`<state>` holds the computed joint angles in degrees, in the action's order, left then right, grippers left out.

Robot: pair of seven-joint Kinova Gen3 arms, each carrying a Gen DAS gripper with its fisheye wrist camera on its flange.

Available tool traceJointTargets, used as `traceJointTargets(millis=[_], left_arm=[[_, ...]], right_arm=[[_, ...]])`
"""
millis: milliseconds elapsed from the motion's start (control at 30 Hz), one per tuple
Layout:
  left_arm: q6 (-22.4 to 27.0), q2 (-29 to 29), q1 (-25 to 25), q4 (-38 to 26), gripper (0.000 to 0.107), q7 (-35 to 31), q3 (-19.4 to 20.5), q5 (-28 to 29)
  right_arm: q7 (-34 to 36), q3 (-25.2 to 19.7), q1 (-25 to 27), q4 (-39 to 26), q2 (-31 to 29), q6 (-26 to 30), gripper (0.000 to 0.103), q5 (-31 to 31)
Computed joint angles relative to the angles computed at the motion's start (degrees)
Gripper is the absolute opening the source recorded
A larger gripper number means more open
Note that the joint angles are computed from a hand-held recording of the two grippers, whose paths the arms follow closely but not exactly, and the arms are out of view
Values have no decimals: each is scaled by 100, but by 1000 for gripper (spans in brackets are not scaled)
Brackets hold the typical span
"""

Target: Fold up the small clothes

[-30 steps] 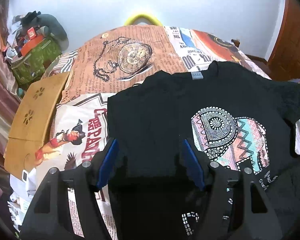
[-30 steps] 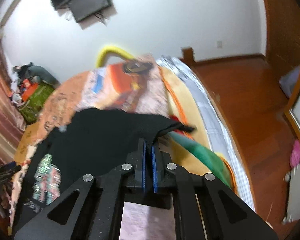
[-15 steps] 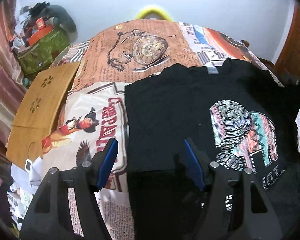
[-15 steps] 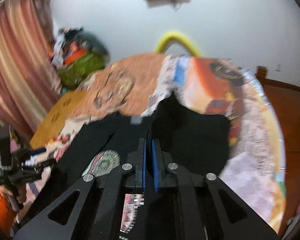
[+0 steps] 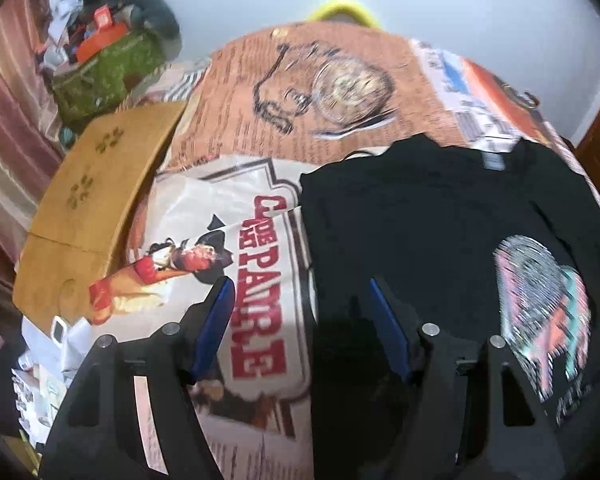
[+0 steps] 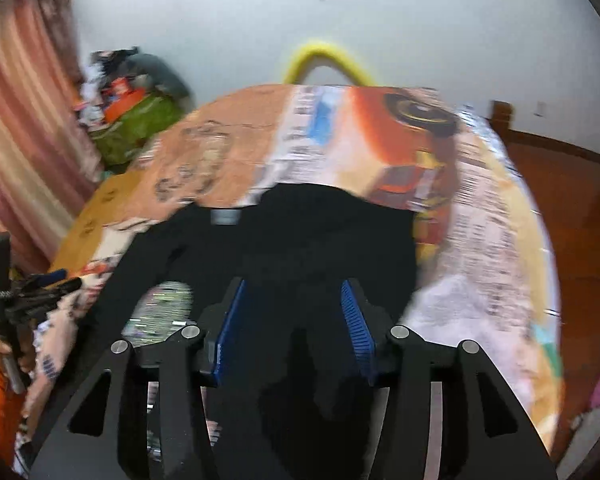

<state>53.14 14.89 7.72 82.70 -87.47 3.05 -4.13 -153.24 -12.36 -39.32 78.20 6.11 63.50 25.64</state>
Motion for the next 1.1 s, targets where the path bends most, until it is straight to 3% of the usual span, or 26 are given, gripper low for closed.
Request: traceJointTargets(millis=[167, 267, 333, 400, 433, 467, 500, 600, 767, 833, 900, 933, 967, 1100], left_arm=[[417, 728, -182, -589, 67, -70, 80, 437], [834, 1143, -454, -1012, 46, -321, 283, 1031], [875, 1272, -362, -1171, 22, -315, 232, 1101], [882, 1358, -88, -1323, 12, -72, 85, 838], [890, 1403, -18, -1395, 10, 1, 58, 765], [873, 1431, 49, -1442, 9, 61, 34, 679], [839, 1465, 186, -1501, 7, 144, -28, 499], [735, 1570, 571, -1640, 7, 459, -223, -77], [900, 1727, 772, -1927, 8, 717, -298, -517], [874, 1560, 665, -1763, 20, 618, -184, -407], [718, 1251, 467, -1399, 45, 331, -16, -168], [605, 1081, 462, -1179, 51, 257, -2, -159], [521, 917, 470, -978, 52, 187, 6, -178], [409, 233, 496, -131, 59, -181, 79, -293]], right_arm=[[245, 85, 227, 224, 136, -63, 45, -448], [233, 93, 219, 231, 307, -131, 45, -393], [150, 178, 17, 206, 399, -168, 45, -33], [223, 221, -42, 142, 483, -172, 34, 109], [314, 241, -45, 82, 543, -157, 20, 120], [441, 262, -20, 38, 592, -179, 12, 80], [533, 291, -30, -40, 661, -151, 10, 96], [748, 413, -159, -381, 905, 89, 9, 302], [853, 602, -261, -783, 1109, 383, 13, 332], [803, 632, -413, -840, 1082, 569, 17, 450], [791, 558, -549, -700, 894, 618, 29, 518], [749, 505, -616, -594, 782, 609, 40, 561], [659, 442, -692, -441, 643, 573, 47, 633], [446, 109, -842, -160, 304, 771, 53, 510]])
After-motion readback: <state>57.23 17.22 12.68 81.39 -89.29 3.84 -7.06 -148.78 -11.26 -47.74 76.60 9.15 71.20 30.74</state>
